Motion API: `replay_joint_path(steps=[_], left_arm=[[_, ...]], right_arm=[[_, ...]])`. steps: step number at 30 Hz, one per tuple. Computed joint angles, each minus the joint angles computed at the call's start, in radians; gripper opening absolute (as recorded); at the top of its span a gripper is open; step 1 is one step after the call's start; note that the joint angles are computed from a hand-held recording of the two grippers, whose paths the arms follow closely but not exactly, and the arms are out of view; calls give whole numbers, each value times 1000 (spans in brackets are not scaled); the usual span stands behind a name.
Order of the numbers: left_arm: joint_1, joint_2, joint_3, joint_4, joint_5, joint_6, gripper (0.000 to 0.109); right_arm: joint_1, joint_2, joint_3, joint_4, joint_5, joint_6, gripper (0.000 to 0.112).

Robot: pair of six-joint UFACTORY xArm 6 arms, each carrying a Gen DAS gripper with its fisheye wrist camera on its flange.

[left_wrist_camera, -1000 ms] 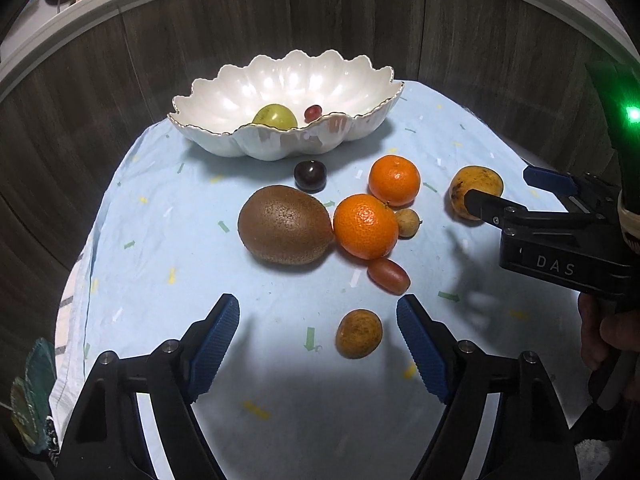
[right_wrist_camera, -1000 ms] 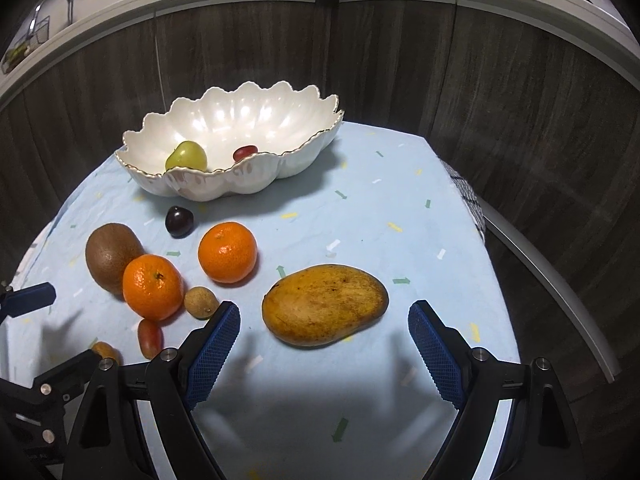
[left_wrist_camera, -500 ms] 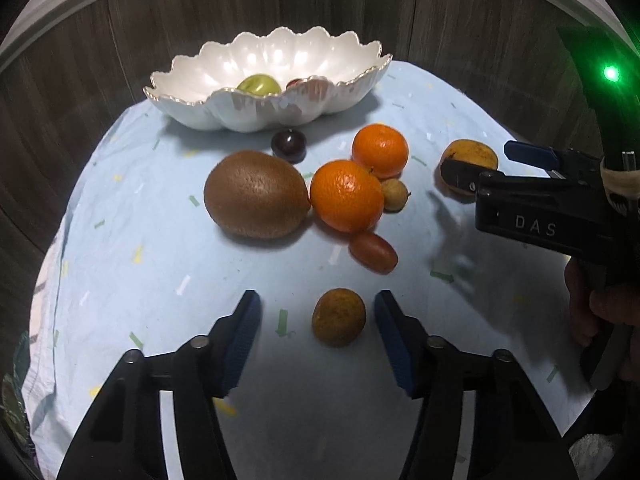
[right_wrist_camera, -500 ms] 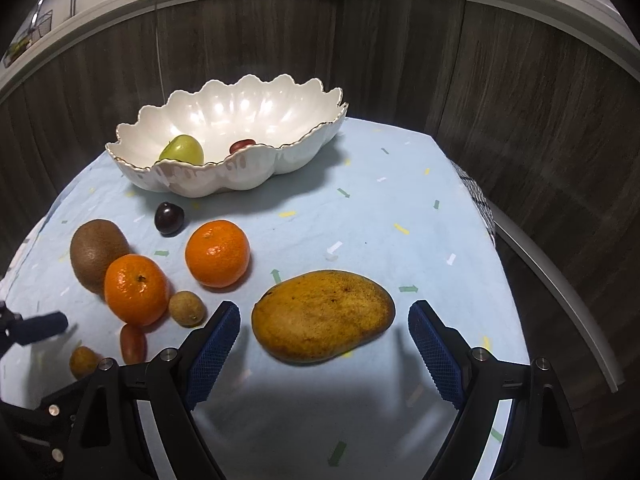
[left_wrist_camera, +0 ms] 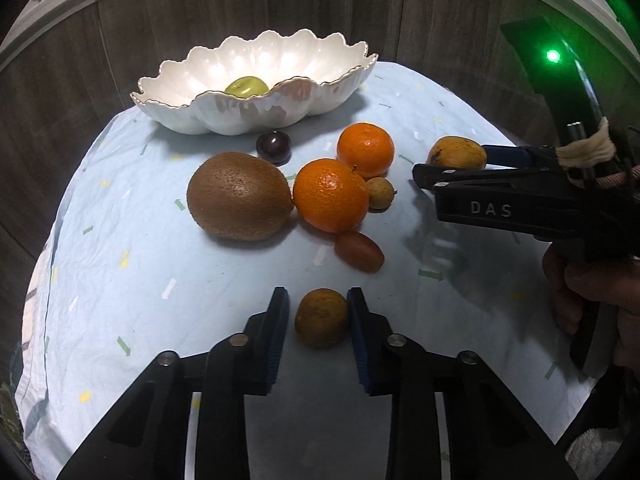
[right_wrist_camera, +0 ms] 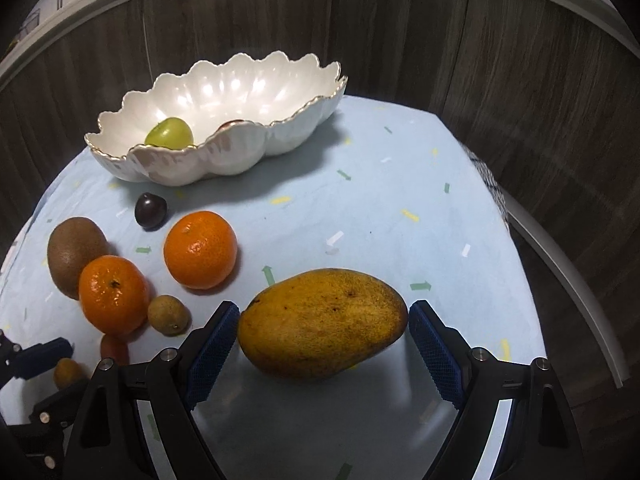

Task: Organize fruits
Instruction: 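Grasp the small brown fruit with the left tool while the right tool grasps the mango, then lift the brown fruit and mango toward the white bowl with both tools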

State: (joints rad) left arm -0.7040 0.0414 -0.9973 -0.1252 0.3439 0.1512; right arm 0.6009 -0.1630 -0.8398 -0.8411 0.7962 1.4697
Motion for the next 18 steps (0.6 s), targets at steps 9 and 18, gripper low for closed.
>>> replay_joint_path(steps=[9,18], left_arm=[[0,1,-4,-16,4,13,25],[1,-8,4,-17,-23,10,25]], right_arm=[[-8,-2,7,9,-10,1,79],[-1,-31,29,-6,-38,28,77]])
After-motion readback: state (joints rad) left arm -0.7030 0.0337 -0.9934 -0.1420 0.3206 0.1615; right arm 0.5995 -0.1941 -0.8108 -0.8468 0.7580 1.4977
